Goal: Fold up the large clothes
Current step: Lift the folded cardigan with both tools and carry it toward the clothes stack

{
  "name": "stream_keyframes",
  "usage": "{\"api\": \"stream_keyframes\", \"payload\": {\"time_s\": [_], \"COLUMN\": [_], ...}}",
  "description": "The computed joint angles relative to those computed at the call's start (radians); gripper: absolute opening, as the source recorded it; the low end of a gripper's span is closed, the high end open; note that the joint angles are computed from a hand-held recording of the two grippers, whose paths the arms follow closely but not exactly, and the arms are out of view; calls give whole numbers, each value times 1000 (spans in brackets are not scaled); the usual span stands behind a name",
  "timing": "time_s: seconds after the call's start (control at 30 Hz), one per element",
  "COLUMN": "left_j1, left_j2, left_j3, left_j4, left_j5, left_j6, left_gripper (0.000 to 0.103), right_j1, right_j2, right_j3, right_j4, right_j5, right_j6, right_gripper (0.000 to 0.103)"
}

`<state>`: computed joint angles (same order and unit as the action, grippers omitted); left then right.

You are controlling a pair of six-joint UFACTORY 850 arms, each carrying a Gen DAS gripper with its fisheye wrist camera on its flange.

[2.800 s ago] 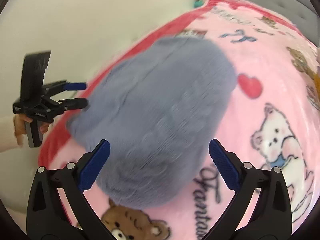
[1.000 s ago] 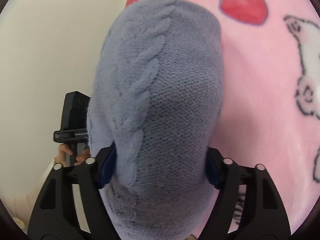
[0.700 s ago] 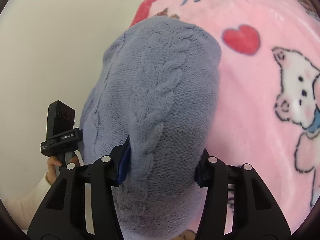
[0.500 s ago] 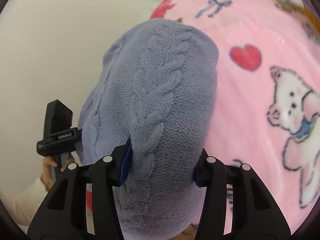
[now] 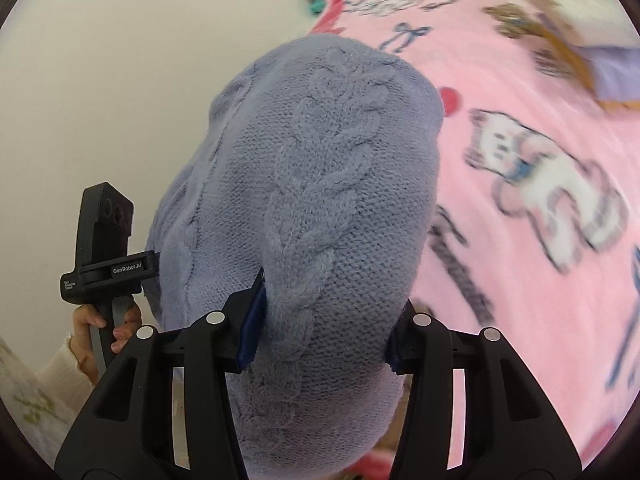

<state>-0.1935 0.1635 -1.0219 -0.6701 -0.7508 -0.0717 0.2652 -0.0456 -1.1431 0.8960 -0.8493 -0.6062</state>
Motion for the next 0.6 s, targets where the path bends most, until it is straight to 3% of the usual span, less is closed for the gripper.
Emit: {"api": "stream_keyframes", "payload": {"time_s": [0.13,0.3,0.47,0.6], "left_j1": [-55,-197,-363,-488], "left_j2": [12,-55,-194,-359], "left_j3": [-22,-118,-286,-489], "left_j4": [-21,21,190,438], "left_j5": [-31,37,128,165], "left_j6": [27,-26,-242,-578], "left_gripper": [29,29,29,29], "right_j1": [-76,-243,-452,-612], "right_j2": [136,220,171,23], "right_j3": [95,149,97,-50], "right_j4": [-43,-18,34,50], "right_j5": [10,-25,-143,-283], "right_j6": [62,-26,-221,-394], "right_gripper": [46,46,46,46]}}
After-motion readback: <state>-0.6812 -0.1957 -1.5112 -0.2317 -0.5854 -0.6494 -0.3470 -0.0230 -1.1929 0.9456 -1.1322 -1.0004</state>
